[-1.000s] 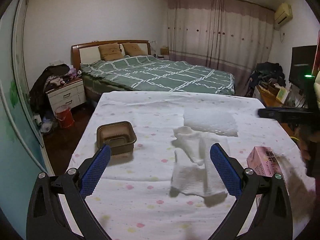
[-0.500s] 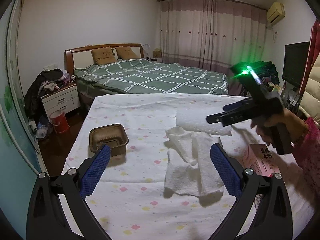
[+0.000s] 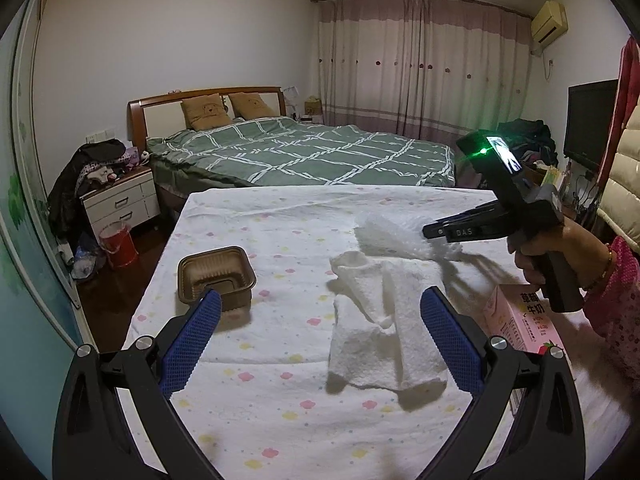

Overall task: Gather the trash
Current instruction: 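Reach the right tool to the bubble wrap and grasp it, then carry the bubble wrap over the yellow bin and open the right tool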

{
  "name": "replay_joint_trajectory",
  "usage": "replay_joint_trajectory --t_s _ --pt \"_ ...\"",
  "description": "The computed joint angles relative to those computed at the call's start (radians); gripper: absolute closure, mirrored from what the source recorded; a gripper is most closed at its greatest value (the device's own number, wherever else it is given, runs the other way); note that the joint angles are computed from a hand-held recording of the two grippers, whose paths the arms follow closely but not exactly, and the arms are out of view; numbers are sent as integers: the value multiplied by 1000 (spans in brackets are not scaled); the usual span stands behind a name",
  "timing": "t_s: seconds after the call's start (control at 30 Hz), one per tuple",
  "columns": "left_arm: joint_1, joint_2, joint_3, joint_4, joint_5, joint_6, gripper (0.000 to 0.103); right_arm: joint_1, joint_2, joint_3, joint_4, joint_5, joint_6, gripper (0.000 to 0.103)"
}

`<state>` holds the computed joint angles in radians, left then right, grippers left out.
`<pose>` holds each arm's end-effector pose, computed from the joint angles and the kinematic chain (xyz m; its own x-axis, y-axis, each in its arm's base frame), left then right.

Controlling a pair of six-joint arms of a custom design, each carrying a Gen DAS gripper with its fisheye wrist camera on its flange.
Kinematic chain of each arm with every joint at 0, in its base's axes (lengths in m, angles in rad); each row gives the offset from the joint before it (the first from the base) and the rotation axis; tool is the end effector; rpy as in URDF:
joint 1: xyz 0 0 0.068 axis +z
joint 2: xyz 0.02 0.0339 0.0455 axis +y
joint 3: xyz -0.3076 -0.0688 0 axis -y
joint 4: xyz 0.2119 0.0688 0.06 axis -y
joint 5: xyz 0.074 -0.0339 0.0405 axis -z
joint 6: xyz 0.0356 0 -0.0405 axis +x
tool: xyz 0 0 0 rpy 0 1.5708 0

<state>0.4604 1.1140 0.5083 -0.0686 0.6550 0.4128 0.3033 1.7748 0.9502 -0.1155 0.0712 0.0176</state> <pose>0.1642 0.0572 0.2544 -0.4827 0.1157 -0.8681 0.2921 0.9557 -0.0350 0.3203 0.0976 0.2114 -0.7752 -0.2242 -0.5906 -0.2443 0.9686 -0.0471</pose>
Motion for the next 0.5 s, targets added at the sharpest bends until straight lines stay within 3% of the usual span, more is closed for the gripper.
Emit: replay_joint_trajectory --t_s 0.23,0.5 --pt "10 -14 2 -19 18 14 5 -80 -136 -79 -14 -39 95 89" --pt "21 -33 3 -38 45 28 5 -289 -501 -251 -81 -105 126 89"
